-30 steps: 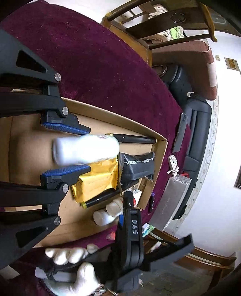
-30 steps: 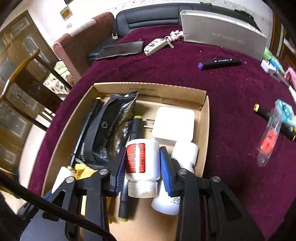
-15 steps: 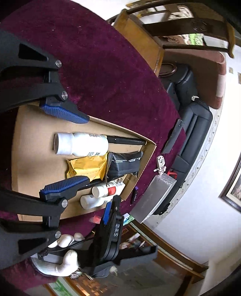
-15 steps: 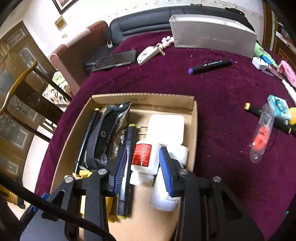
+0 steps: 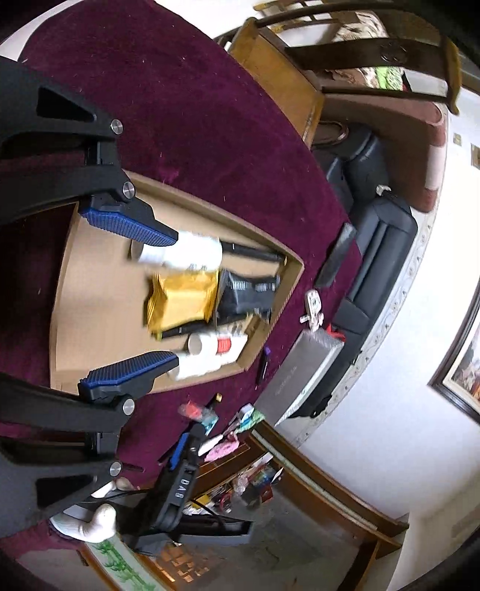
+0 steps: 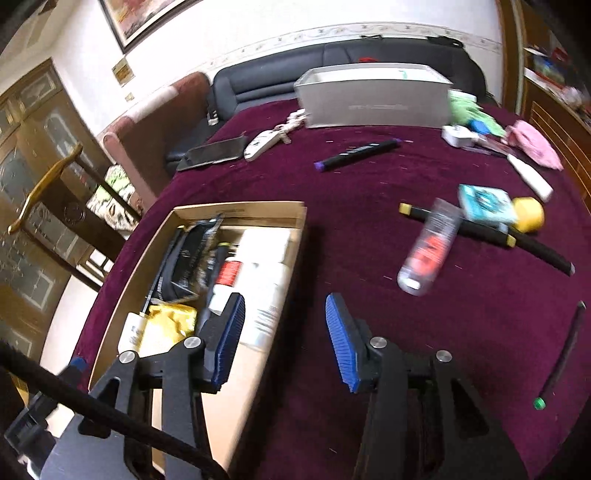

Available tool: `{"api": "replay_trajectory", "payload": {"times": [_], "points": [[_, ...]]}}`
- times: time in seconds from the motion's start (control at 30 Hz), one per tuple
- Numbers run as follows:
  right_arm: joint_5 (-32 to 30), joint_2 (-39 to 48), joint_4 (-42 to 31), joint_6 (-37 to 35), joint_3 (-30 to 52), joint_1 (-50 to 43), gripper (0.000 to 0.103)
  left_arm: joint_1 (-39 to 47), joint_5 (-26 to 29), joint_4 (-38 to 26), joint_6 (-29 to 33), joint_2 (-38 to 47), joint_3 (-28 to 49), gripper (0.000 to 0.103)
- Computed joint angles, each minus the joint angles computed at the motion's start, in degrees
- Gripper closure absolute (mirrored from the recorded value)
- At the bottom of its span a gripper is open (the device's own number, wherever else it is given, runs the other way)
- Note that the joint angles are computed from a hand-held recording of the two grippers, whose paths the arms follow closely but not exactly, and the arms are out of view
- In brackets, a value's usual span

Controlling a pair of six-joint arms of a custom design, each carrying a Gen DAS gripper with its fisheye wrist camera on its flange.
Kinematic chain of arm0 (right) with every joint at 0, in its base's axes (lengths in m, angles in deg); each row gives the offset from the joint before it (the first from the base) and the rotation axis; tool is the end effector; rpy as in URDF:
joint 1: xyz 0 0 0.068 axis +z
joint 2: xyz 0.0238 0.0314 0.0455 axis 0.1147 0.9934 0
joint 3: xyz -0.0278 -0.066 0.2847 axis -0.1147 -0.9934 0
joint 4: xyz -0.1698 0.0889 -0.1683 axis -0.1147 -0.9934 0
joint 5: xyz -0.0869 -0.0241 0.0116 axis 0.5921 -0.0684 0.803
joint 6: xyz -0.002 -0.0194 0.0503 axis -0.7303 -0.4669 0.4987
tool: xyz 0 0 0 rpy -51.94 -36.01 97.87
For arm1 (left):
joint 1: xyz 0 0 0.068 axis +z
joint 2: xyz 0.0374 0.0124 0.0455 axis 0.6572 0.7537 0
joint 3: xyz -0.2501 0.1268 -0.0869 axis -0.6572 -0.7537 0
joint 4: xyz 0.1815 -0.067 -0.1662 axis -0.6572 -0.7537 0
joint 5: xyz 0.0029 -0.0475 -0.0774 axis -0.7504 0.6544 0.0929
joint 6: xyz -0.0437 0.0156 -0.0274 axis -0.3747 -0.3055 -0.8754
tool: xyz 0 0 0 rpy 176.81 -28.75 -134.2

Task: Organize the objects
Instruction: 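Open both grippers, withdraw from the tray and move toward the remaining items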

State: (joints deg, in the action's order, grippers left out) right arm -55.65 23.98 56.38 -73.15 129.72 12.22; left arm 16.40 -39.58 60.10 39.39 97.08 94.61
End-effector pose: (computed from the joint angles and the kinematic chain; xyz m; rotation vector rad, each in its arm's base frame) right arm 0.3868 0.0519 0.1682 -0.3605 2.4630 0.5061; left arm 0.2091 -0.0885 0.1535 -0.5090 2.1948 -0.4544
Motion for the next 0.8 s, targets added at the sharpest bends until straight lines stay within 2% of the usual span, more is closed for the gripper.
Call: {"api": "replay_trajectory", "payload": {"times": [0.13, 0.23, 0.37, 0.63, 0.8], "points": [[-3.46, -2.05, 0.07, -2.57, -2.78, -7.32, 0.058, -4.32, -1.00, -2.42, -0.42, 0.71, 3.48, 0.047], [-5.70, -2.59, 0.41, -3.78, -3.75, -13.16, 0.053, -6.78, 0.86, -3.01, -0.47, 4.40, 7.79, 0.047], [-9.30, -0.89, 0.46, -4.10, -2.47, -21.83, 0.052, -9.73, 3.03, -5.74, 0.89, 11.40, 16.34, 0.047], [-12.56, 7.74, 3.35, -1.48, 2.77, -32.40, 0.051, -13.98, -0.22, -21.01, 9.36, 30.48, 45.01, 0.047], [-14.92, 11.38, 8.34, 1.31, 3.87, -35.88, 0.051, -12.98, -1.26, -35.27, 13.63, 45.70, 67.93, 0.047]]}}
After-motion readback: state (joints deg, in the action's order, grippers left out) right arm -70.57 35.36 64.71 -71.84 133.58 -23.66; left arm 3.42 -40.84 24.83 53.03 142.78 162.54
